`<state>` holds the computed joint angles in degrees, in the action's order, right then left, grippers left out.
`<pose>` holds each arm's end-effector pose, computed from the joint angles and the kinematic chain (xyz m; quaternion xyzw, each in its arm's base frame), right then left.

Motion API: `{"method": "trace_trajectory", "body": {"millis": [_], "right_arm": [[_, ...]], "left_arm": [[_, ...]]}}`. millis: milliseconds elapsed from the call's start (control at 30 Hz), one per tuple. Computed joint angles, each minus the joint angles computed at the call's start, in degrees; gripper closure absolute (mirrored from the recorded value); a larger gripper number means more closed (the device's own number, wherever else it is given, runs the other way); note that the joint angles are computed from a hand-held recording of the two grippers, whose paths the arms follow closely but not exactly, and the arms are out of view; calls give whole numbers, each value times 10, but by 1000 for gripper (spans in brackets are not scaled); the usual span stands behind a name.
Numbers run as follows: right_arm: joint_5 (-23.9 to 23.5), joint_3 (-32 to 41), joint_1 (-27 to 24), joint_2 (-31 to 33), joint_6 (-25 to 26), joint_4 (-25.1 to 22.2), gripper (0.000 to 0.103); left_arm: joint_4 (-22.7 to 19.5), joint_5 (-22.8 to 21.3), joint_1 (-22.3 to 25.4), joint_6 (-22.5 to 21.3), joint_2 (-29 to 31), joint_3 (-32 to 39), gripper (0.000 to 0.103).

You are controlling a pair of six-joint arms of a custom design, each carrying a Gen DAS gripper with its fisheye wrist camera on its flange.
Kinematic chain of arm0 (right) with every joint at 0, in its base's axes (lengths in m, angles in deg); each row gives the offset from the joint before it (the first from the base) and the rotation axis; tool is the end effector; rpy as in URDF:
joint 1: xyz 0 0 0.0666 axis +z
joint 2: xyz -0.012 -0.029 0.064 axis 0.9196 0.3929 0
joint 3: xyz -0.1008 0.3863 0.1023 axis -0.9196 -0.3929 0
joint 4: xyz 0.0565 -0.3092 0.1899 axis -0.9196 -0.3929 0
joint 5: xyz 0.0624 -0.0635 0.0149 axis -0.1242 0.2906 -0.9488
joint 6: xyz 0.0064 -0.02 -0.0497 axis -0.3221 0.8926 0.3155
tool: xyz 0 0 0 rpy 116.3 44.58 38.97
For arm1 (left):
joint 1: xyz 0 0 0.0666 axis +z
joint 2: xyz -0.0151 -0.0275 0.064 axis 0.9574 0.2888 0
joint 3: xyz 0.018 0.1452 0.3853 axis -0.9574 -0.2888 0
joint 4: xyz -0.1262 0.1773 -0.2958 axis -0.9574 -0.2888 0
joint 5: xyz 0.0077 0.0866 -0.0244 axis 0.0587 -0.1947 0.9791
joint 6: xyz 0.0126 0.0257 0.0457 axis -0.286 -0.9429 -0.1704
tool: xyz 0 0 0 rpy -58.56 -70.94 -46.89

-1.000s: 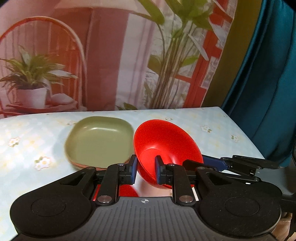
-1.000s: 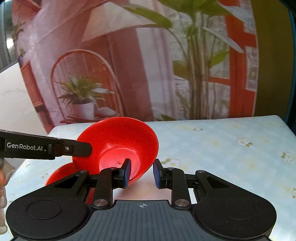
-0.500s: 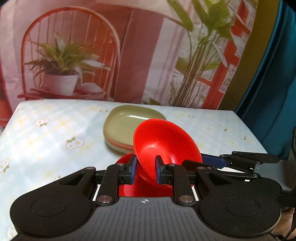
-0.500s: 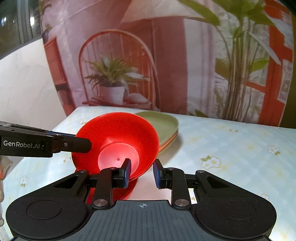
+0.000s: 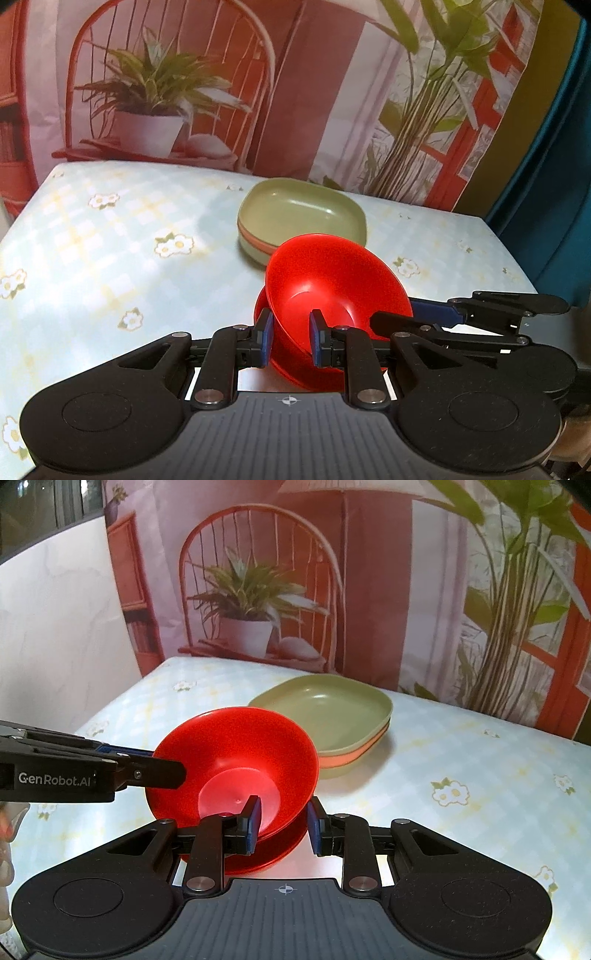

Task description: Organize plates and bowls

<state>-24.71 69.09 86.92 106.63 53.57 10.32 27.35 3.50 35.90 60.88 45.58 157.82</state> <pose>0.6217 0.2404 0.3668 -0.3059 0.8596 0.2045 0.3546 0.5032 -0.3620 0.3339 -0.1907 0.8983 -0.0449 0.3934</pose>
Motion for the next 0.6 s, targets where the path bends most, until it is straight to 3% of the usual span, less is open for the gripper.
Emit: {"method": "trace_trajectory", "body": {"millis": [600], "right_arm": [[3, -9, 4, 0, 11, 4, 73]], "left_arm": [[6, 0, 3, 36, -1, -18, 80]]}}
